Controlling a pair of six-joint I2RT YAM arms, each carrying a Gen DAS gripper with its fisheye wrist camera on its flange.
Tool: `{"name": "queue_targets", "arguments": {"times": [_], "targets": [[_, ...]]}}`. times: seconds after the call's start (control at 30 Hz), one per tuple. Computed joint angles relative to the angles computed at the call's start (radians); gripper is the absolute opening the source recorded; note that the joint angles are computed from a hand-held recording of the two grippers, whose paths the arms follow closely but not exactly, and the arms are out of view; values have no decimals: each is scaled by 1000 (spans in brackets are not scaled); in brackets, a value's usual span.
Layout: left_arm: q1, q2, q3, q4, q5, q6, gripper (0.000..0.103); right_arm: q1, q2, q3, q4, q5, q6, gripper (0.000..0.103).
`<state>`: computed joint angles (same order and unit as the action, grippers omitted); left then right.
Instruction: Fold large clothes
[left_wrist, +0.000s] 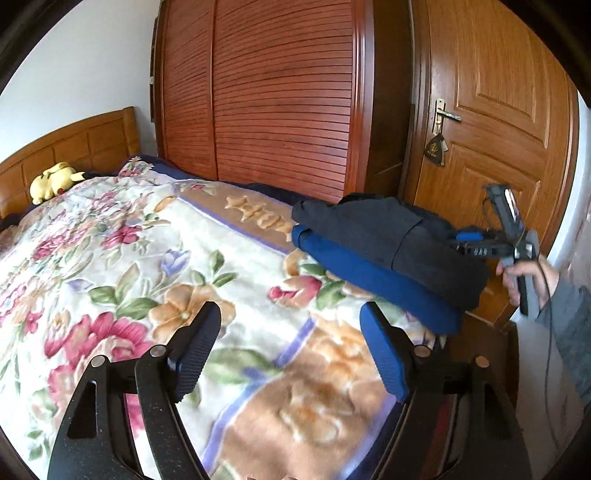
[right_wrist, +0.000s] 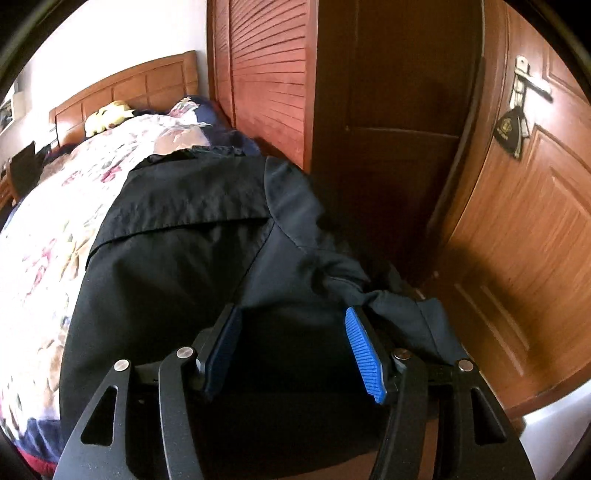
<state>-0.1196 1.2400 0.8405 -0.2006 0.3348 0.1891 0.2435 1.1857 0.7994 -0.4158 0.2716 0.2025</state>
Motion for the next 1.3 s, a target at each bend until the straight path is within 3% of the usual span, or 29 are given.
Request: {"name": "queue_targets", "arguments": {"times": [0.07,0.3,0.6,0.8,0.9,1.17,1.3], "targets": [[23,-31,-19,-16,13,19,78,6,-17,40,-59,18,1,60],[150,-166,-83,-82,102,80,78,279,-147,64,-191,311,180,61],[350,-295,-110,-214,209,174,78,694,-40,125,-270,569,461,65],[512,-343,-111,-305,283,246,78,886,78,182,-307,629,570,71],[619,-376,-124,-350,335,293,78,970,148,216,-267,630,585,72],[973,-391,-155,-465,458,487,78,1099,323,299,-118,604,566,73],[1090,-346,-167,-464,465,565,78,1117,392,340,-51,557,509,73]]}}
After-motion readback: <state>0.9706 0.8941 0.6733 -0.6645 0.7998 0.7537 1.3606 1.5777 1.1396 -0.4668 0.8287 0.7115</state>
